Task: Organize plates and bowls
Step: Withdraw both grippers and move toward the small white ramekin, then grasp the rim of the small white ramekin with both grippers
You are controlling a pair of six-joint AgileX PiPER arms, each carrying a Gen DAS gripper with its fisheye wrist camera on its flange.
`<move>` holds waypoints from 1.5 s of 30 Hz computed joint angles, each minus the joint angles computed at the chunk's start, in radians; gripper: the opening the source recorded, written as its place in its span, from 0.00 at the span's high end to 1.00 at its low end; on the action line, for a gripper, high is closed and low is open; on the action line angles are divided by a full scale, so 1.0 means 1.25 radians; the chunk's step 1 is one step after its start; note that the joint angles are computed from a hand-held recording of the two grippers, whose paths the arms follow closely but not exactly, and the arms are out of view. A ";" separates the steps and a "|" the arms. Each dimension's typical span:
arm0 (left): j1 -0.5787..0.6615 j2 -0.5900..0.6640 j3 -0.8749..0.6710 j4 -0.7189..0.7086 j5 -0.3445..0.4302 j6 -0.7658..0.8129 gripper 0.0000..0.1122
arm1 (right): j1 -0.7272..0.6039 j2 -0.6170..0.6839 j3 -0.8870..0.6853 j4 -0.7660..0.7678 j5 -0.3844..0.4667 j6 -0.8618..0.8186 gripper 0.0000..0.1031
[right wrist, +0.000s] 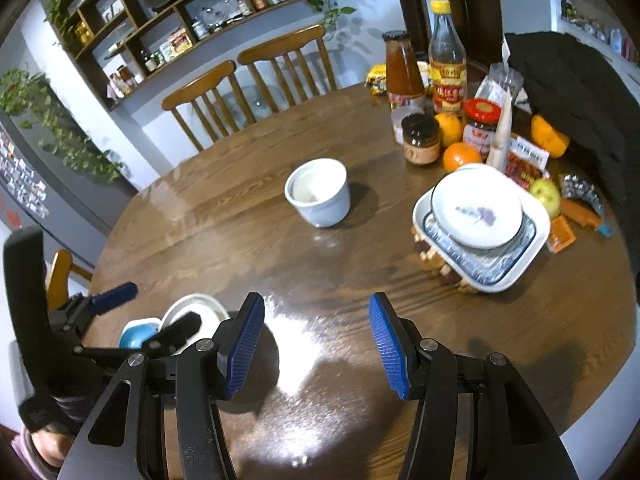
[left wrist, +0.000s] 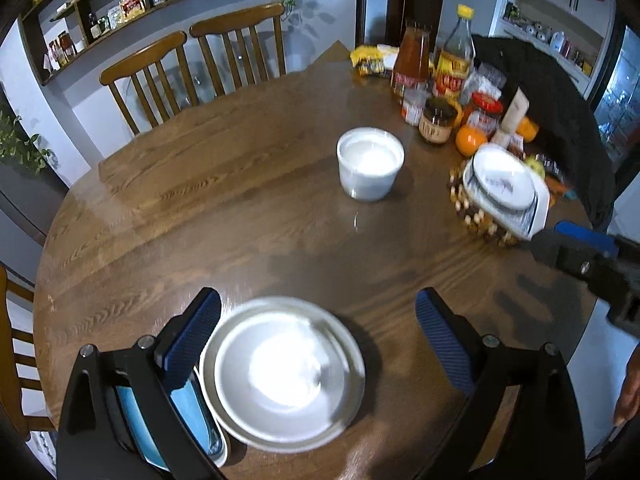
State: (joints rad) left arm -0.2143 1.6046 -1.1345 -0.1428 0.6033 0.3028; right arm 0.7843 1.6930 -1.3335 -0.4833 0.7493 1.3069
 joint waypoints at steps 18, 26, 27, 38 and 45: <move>-0.022 0.267 -0.463 0.031 0.156 -0.160 0.12 | -0.205 0.178 -0.330 0.179 0.105 -0.307 0.46; -0.033 0.495 -0.692 0.084 0.298 -0.232 0.12 | -0.289 0.327 -0.411 0.358 0.075 -0.424 0.46; -0.032 0.524 -0.730 0.084 0.320 -0.237 0.12 | -0.295 0.346 -0.428 0.369 0.077 -0.432 0.46; -0.032 0.719 -0.992 0.052 0.471 -0.273 0.16 | -0.337 0.543 -0.664 0.464 0.167 -0.522 0.48; -0.047 0.722 -0.958 0.049 0.425 -0.272 0.19 | -0.343 0.598 -0.723 0.501 0.194 -0.554 0.65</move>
